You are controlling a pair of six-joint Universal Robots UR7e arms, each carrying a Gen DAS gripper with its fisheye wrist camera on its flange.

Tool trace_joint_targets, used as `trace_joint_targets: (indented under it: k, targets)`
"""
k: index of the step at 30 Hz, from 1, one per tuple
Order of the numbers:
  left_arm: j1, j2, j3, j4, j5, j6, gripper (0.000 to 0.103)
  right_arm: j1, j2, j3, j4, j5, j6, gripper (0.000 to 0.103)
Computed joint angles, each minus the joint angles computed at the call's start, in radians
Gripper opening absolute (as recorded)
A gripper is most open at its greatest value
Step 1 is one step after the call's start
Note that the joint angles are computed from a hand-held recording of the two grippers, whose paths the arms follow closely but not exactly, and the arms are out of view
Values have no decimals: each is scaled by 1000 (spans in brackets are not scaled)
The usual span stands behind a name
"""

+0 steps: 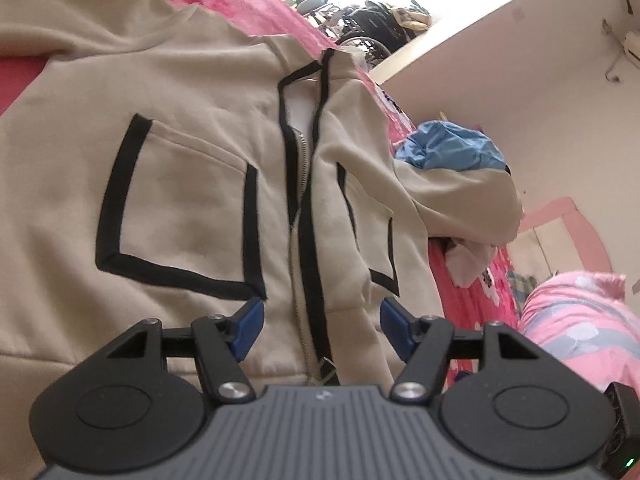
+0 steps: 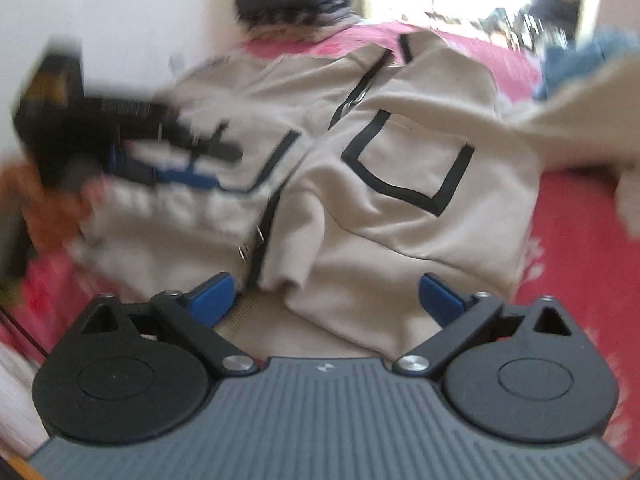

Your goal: Fold clothes

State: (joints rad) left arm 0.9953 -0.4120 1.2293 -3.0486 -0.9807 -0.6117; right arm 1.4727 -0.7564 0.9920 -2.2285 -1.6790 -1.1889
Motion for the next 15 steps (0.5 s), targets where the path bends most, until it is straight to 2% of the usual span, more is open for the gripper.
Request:
trace_joint_targets:
  k: [1, 3, 6, 11, 14, 15]
  targets:
    - [-5, 0, 0, 7, -2, 16, 65, 1, -5, 25, -35, -7, -53, 85]
    - [-14, 1, 1, 21, -8, 51, 65, 2, -11, 56, -82, -28, -137, 63]
    - [-26, -2, 0, 74, -24, 139, 64, 3, 1, 70, -114, -67, -188, 49]
    - [-51, 18, -41, 212, -49, 423, 64, 2, 21, 78, -99, -81, -229, 42]
    - [-74, 46, -64, 261, -1, 599, 62, -2, 25, 101, -185, -74, -234, 35]
    - [-78, 59, -76, 274, 12, 649, 61, -2, 27, 106, -231, -78, -208, 27]
